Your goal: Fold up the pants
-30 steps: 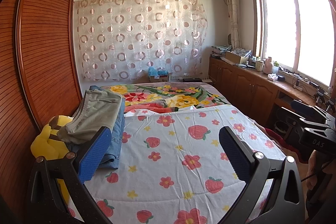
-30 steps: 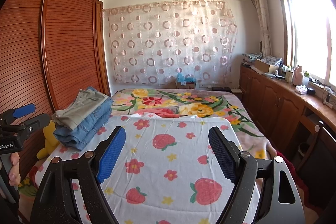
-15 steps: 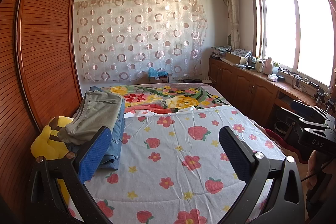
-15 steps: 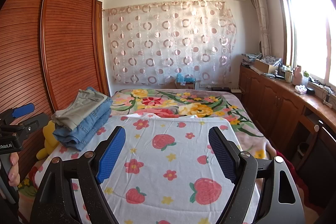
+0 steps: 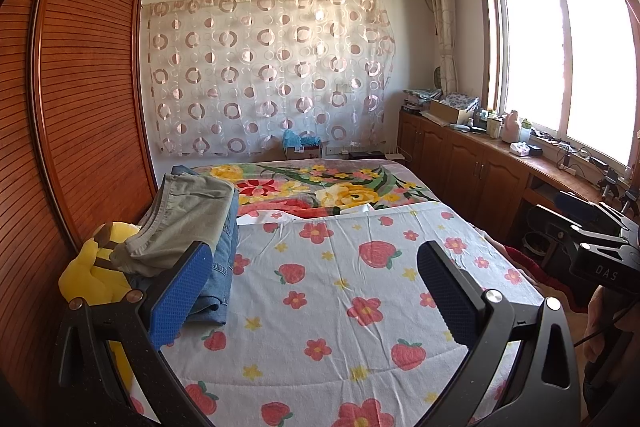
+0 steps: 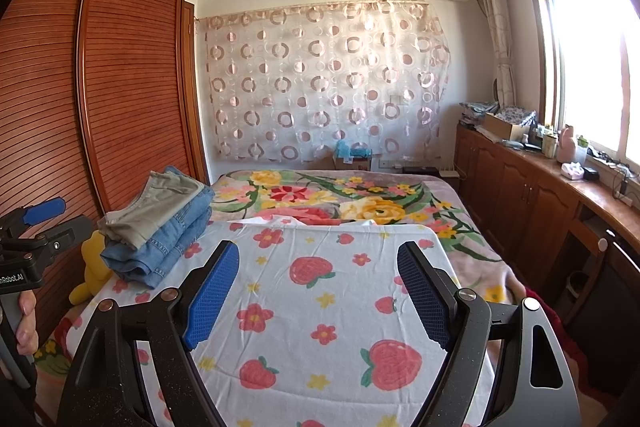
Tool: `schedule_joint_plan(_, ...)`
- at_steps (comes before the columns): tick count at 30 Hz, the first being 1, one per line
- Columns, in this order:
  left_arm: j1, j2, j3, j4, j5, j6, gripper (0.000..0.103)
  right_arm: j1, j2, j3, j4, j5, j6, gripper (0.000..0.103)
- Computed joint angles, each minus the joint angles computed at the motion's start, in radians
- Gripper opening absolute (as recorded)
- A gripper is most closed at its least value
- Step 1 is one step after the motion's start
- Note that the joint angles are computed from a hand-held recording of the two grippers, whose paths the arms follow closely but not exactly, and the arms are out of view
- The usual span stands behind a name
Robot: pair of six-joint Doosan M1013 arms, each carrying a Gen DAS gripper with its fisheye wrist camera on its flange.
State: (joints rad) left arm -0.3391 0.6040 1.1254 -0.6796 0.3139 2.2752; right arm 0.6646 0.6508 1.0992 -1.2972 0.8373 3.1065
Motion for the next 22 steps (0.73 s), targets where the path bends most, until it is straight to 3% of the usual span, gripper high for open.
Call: schedule_joint_plan(22,0.001,0.000,0.002,-0.005,0.000,0.005,0.102,0.001,0.001,-0.001,-0.003,0.004,0.004,0.083)
